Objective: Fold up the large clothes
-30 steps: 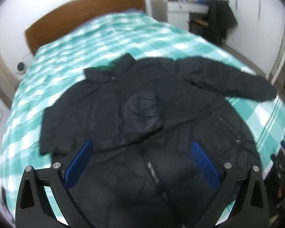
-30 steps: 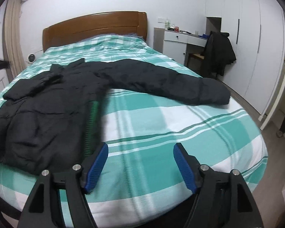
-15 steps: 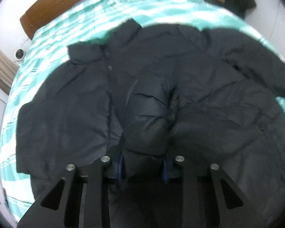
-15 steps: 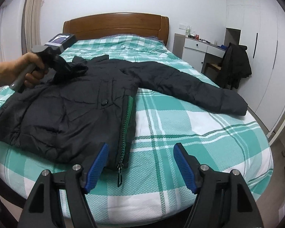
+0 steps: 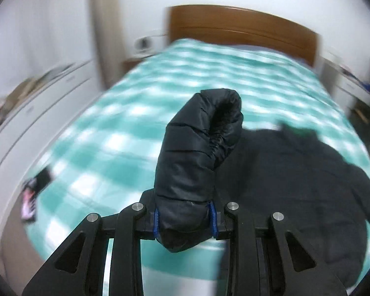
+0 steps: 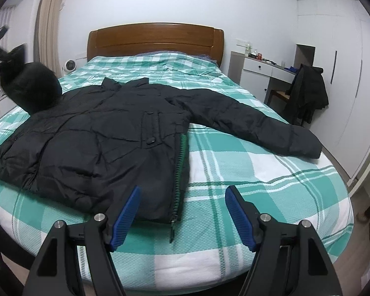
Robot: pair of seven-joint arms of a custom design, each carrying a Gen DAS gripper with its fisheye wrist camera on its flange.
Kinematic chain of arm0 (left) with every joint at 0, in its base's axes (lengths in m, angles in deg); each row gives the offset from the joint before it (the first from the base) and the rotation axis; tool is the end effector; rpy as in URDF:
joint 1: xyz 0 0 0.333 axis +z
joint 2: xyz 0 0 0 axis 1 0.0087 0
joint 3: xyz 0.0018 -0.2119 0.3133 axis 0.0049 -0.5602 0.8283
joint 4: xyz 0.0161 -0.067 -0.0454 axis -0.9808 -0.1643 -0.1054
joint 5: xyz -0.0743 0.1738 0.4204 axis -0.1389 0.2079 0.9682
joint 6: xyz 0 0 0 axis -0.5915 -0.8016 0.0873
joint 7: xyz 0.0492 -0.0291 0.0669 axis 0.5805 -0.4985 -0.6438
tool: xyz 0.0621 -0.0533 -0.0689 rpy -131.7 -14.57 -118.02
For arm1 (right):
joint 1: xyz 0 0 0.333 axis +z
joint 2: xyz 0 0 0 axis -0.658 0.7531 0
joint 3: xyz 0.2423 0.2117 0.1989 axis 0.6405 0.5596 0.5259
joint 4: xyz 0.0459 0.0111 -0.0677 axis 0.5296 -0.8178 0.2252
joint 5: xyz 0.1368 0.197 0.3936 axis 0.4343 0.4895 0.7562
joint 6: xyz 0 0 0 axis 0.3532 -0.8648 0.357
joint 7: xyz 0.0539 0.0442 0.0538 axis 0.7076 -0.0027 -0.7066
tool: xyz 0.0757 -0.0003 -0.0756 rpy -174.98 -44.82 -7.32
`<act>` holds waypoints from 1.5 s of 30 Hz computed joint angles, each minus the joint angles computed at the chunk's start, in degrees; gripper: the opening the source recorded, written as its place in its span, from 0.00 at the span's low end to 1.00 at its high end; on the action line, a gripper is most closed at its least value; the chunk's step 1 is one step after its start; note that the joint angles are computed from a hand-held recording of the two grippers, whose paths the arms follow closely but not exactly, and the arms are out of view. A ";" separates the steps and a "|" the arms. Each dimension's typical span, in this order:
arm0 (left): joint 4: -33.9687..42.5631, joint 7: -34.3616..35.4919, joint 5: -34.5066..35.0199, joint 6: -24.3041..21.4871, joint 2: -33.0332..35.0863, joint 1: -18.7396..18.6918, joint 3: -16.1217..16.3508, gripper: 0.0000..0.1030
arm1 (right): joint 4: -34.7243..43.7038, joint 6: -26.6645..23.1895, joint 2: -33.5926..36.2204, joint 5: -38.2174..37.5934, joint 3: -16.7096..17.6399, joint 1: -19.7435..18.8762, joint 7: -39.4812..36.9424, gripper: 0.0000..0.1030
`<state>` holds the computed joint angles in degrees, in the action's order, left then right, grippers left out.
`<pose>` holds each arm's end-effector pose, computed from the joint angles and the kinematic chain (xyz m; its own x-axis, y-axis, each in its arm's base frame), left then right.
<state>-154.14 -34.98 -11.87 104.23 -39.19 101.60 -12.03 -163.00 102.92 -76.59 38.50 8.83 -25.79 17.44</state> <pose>0.6328 0.1215 0.6716 0.6394 -0.7689 -0.0015 -0.5255 -0.4356 -0.7308 0.5075 0.0371 0.5123 0.2779 -0.9524 0.1255 -0.5512 -0.2651 -0.7912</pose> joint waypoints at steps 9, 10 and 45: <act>-14.29 -9.46 -7.90 1.39 -2.66 7.25 5.25 0.26 | -0.12 -4.02 -1.72 -1.70 2.06 -0.18 -0.69 0.71; -15.19 -9.99 -8.78 1.86 -2.21 7.72 5.41 0.26 | -0.06 -4.62 -1.96 -1.74 2.23 -0.27 -0.66 0.71; -10.47 -13.02 1.70 9.73 2.59 -7.34 -5.30 0.85 | 27.60 -23.10 20.36 18.75 -5.58 -10.06 2.47 0.71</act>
<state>-164.62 -48.00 -10.16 113.96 -36.60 94.26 -17.34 -135.41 79.82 -56.23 57.25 3.25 -35.84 19.91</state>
